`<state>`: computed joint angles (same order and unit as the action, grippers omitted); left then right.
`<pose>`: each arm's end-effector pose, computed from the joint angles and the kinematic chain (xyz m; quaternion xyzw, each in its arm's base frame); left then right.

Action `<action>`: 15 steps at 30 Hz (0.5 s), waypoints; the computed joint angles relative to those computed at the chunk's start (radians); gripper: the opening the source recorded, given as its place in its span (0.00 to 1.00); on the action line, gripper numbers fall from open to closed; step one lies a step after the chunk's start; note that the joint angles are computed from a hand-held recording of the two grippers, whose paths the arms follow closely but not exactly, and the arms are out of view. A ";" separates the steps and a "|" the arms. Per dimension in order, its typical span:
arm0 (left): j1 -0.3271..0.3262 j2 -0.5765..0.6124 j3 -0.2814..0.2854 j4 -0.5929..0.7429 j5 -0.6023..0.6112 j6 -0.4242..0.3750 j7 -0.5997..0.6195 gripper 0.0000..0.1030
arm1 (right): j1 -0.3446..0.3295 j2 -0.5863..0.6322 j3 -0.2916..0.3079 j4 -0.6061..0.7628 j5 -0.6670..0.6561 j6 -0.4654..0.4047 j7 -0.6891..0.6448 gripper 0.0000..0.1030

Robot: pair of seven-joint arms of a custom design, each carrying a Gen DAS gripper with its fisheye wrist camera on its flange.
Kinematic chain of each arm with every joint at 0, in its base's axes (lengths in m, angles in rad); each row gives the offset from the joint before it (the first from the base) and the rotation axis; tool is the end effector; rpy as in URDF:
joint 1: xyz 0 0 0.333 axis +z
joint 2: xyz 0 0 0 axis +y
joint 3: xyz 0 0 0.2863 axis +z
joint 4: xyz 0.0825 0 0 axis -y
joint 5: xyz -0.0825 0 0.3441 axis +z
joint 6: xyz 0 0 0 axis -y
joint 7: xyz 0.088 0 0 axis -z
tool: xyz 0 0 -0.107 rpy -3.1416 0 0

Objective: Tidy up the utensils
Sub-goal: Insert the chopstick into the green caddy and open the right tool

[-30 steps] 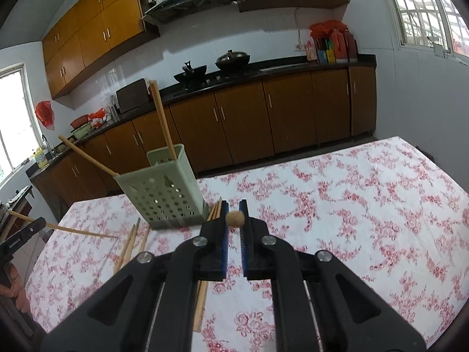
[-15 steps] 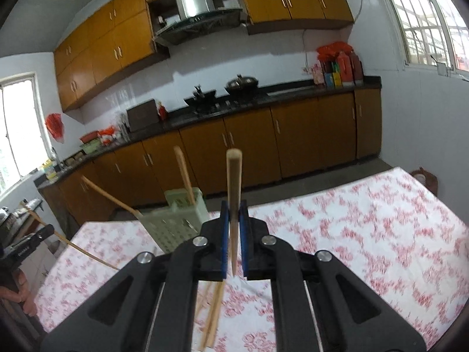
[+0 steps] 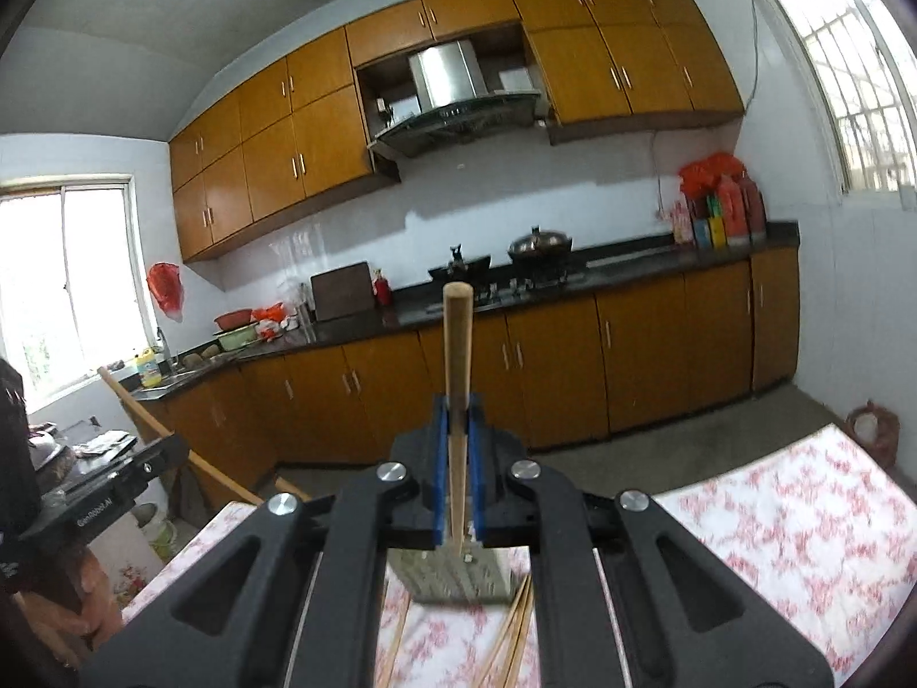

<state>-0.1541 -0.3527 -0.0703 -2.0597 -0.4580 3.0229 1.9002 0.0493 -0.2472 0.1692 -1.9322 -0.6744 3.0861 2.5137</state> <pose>0.4498 -0.0763 0.7161 -0.5127 0.5985 -0.5100 0.3448 0.4557 0.1675 0.7203 -0.5245 0.5515 -0.3601 0.5395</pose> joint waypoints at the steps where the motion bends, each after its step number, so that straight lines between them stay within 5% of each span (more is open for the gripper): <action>1: 0.018 0.030 -0.022 0.029 0.019 0.019 -0.021 0.07 | -0.032 0.024 0.029 0.032 -0.039 -0.006 0.031 0.08; 6: 0.071 0.144 -0.080 0.120 0.105 0.054 -0.110 0.07 | -0.015 0.144 0.023 0.153 -0.119 -0.046 0.082 0.08; 15: 0.083 0.232 -0.087 0.140 0.188 0.020 -0.193 0.07 | 0.122 0.265 -0.081 0.214 0.025 -0.087 -0.046 0.08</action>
<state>-0.0712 -0.1208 -0.1573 -1.9199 -0.2701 3.0429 1.7069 0.1716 0.0174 0.0883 -1.7180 -0.6497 2.9995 2.4678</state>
